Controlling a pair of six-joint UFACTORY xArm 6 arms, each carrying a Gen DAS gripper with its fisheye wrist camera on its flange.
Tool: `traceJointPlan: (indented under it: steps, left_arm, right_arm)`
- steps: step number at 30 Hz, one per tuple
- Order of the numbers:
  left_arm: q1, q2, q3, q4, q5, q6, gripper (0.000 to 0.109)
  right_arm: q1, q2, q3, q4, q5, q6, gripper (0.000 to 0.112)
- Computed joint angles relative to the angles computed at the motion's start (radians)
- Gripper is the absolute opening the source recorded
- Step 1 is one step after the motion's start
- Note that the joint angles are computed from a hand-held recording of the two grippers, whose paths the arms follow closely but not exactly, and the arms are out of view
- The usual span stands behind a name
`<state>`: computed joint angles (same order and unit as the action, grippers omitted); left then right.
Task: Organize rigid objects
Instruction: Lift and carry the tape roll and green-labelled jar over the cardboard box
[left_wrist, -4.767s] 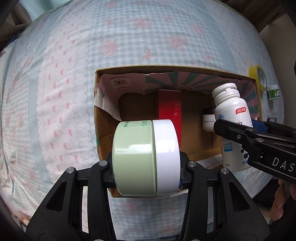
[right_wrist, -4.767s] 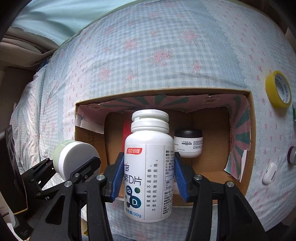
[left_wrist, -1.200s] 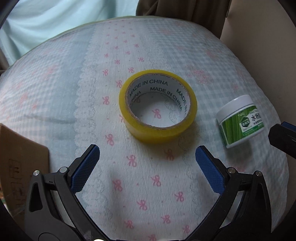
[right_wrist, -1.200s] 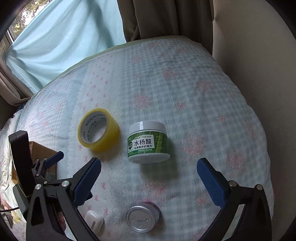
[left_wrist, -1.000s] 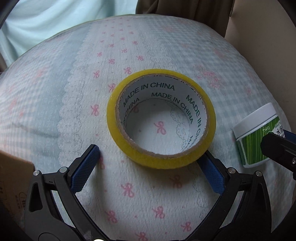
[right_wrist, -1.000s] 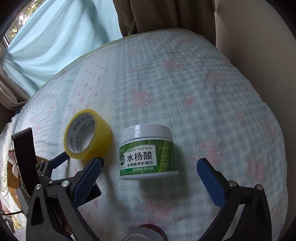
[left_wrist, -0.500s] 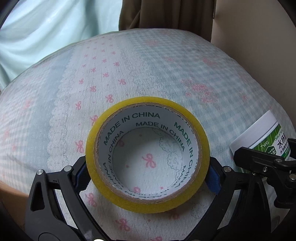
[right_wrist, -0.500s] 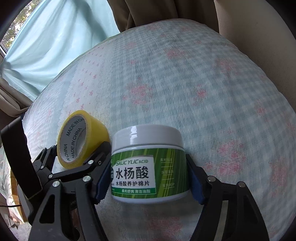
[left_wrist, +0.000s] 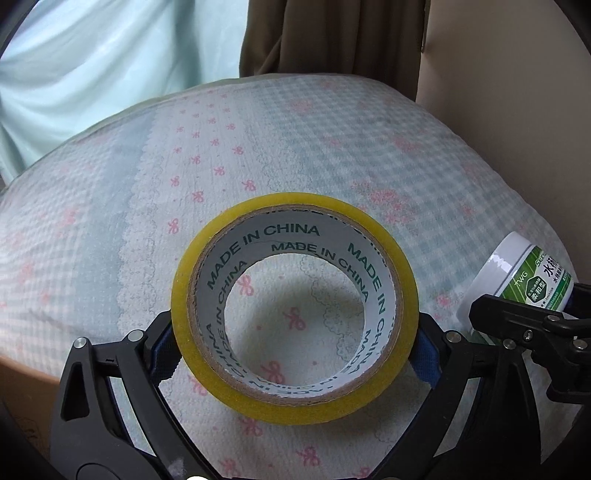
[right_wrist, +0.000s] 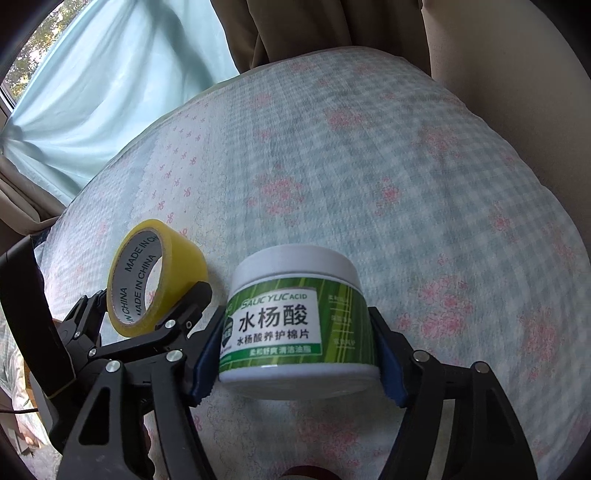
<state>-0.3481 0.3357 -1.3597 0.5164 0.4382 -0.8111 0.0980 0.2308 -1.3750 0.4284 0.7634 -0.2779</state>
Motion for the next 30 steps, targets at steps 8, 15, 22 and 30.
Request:
traceJointPlan:
  steps: [8,15,22,30]
  left_arm:
    - [-0.028,-0.139,0.004,0.011,0.086,-0.008,0.096]
    - [-0.068,-0.311,-0.032,-0.016,0.268,0.018,0.096]
    - [-0.112,-0.465,-0.131,-0.028,0.533,0.046,0.096]
    - [-0.107,-0.651,-0.148,-0.016,0.782,0.077,0.096]
  right_arm:
    - [-0.024,-0.145,0.032,-0.004,0.041,0.021,0.067]
    - [-0.060,-0.287,-0.023,-0.021,0.165,0.062,0.067]
    - [-0.080,-0.357,-0.200,-0.045,0.364,0.108,0.067]
    - [-0.019,-0.380,-0.352,-0.065,0.505,0.113,0.067]
